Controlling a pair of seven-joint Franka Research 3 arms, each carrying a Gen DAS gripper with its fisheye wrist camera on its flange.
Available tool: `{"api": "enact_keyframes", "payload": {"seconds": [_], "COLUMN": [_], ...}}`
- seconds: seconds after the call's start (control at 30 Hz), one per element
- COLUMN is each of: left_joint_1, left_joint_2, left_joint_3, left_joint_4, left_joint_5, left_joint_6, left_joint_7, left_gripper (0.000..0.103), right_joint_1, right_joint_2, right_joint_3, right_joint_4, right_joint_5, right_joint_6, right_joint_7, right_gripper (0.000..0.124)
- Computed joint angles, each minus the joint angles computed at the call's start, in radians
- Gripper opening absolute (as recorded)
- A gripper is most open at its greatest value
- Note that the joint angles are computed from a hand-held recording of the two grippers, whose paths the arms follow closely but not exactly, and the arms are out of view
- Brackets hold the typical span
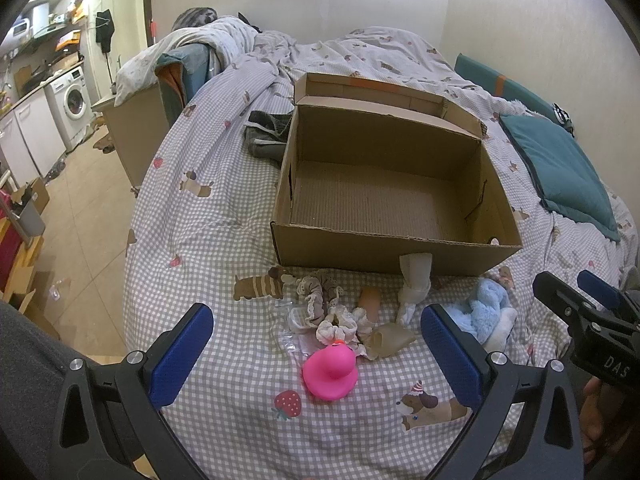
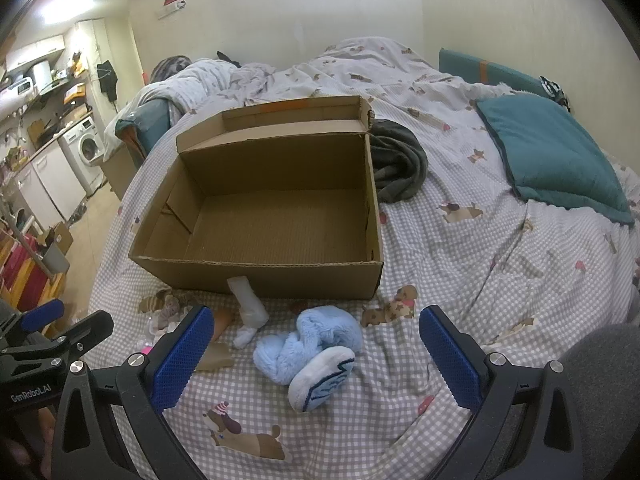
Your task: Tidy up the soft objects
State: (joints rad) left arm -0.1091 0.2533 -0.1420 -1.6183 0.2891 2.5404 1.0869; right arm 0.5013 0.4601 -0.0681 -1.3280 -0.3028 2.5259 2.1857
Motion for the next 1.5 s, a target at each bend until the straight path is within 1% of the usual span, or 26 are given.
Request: {"api": "enact_keyframes", "payload": {"seconds": [0.77,0.9,1.5], "left_joint_1": [0.002,0.002,0.003], "left_joint_2": [-0.001,-0.008,-0.009], "left_joint_3": [-0.001,-0.002,-0.001], "left_joint_4": [-0.001,-0.017,-0.010], "left_joint_5": [0.000,-0.002,-0.003], "left_joint_6": [-0.001,0.008,-0.003], "left_joint_7": [0.008,0.010,0.010], "left_gripper": [0.103,0.103,0.103], "right_joint_1": [-0.002,-0.004,-0.004], "right_joint_2": [0.000,-0.001,-0.001], "right_joint_3": [0.000,0.000,0.000], "right_joint_4": [0.002,-0.006,-0.007], "right_joint_5": [0.004,0.009,0.008], "right_joint_6": [-0.003,-0.001,0.000], "right_joint_7": [0.001,0.009,0.002], "right_gripper": [0.103,0.103,0.103]}}
